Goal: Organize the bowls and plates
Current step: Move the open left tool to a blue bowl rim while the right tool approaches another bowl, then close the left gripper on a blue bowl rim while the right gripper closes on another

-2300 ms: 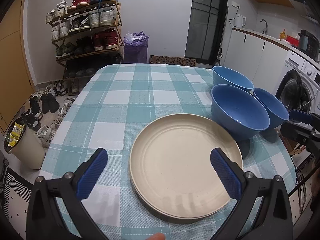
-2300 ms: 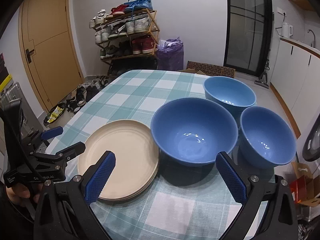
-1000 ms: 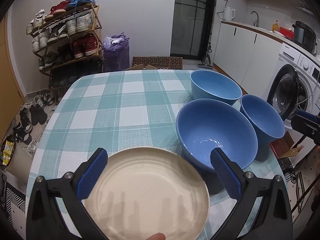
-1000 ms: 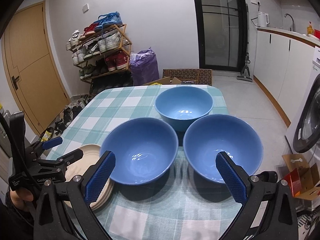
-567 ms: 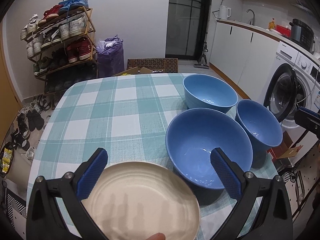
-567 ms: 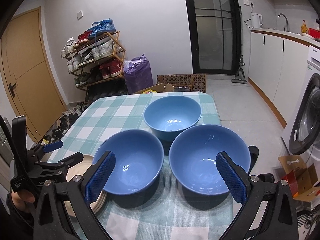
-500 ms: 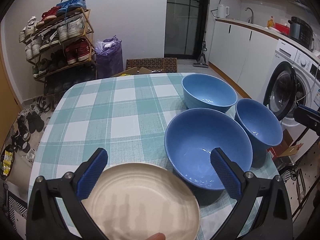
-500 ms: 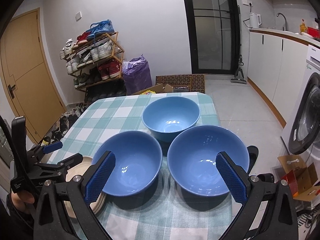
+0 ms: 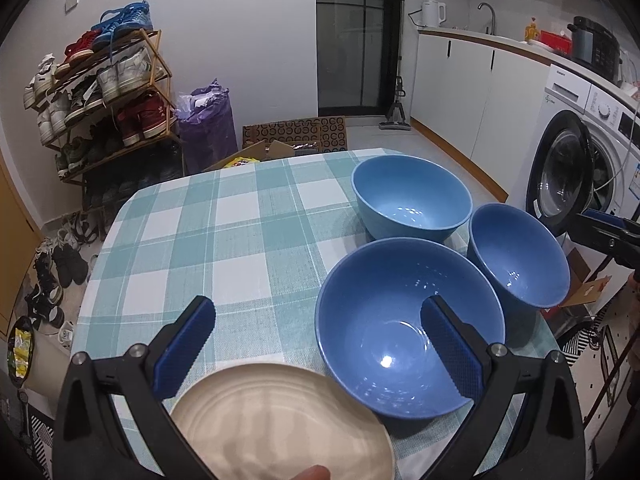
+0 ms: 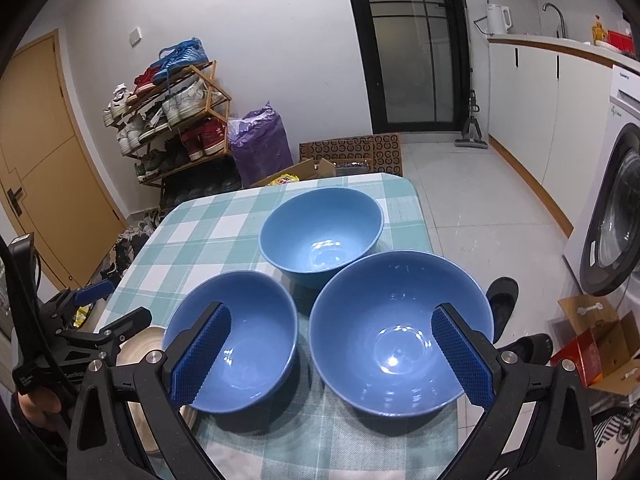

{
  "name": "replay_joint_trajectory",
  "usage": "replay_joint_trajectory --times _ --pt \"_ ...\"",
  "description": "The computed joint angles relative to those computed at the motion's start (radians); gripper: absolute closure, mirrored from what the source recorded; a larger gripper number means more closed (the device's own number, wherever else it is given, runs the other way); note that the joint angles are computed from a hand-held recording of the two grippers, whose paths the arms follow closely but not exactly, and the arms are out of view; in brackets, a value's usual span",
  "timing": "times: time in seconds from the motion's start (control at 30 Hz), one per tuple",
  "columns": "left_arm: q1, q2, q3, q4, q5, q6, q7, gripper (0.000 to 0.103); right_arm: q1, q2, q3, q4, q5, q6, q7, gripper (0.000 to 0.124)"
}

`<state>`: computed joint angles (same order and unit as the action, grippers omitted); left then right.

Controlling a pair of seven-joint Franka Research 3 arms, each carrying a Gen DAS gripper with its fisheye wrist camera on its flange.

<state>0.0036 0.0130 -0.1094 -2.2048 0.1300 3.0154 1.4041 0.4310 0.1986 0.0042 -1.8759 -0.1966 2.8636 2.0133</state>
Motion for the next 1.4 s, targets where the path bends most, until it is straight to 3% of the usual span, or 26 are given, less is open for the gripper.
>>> replay_joint_trajectory --times 0.27,0.5,0.8,1.1,1.4 --pt "0.004 0.064 -0.020 0.098 -0.049 -0.043 0.084 0.000 -0.025 0.052 0.018 0.073 0.104 -0.027 -0.094 0.022" --pt "0.031 0.125 -0.060 0.207 -0.167 -0.099 0.196 0.000 -0.044 0.096 0.026 0.141 0.191 -0.055 -0.142 0.022" --pt "0.016 0.205 -0.047 0.341 -0.079 -0.151 0.156 0.000 -0.048 0.170 0.003 0.257 0.227 -0.137 -0.146 0.022" --pt "0.035 0.290 -0.077 0.448 -0.095 -0.201 0.188 0.000 -0.077 0.260 0.025 0.391 0.290 -0.219 -0.206 0.022" --pt "0.023 0.388 -0.056 0.573 -0.051 -0.254 0.142 0.000 -0.062 0.373 0.002 0.561 0.282 -0.317 -0.202 0.022"
